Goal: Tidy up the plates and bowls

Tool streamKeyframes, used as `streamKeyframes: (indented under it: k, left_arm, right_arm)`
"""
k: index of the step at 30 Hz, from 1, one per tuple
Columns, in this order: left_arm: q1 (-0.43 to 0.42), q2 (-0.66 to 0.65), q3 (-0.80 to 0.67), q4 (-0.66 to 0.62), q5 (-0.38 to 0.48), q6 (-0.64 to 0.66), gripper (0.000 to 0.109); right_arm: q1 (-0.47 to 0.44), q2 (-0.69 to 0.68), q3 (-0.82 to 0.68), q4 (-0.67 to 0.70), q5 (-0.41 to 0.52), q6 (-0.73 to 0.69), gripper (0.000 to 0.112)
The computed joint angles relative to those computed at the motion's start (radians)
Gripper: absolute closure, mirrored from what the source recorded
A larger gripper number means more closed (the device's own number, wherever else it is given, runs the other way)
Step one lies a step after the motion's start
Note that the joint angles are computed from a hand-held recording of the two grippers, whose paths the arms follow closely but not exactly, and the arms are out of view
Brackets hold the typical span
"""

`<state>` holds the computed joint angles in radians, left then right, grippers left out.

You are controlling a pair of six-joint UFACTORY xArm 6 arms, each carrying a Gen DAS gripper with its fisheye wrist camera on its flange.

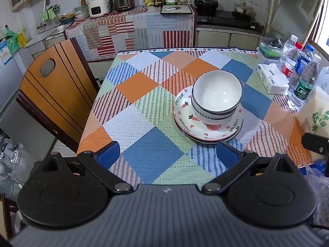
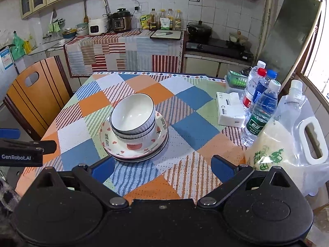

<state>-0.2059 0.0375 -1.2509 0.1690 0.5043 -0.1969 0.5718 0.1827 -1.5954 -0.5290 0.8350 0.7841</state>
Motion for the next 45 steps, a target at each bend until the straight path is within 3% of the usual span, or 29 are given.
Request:
streamKeyframes:
  k: [7, 18, 23, 28, 45]
  left_arm:
    - [0.004, -0.007, 0.030, -0.033, -0.044, 0.033, 0.007]
    - [0.004, -0.016, 0.080, 0.043, -0.115, -0.035, 0.007]
    - [0.008, -0.017, 0.104, 0.098, -0.161, -0.101, 0.007]
    - [0.015, -0.012, 0.107, 0.255, -0.178, -0.247, 0.007]
    - [0.015, -0.016, 0.119, 0.152, -0.186, -0.170, 0.006]
  right_arm:
    - [0.016, -0.008, 0.027, -0.094, 0.002, 0.073, 0.011]
    - [0.029, 0.001, 0.043, -0.186, -0.001, 0.142, 0.011]
    - [0.034, 0.002, 0.045, -0.222, 0.013, 0.167, 0.011]
    - [0.035, 0.001, 0.048, -0.229, 0.013, 0.181, 0.011]
    - [0.035, 0.010, 0.043, -0.209, 0.026, 0.180, 0.011]
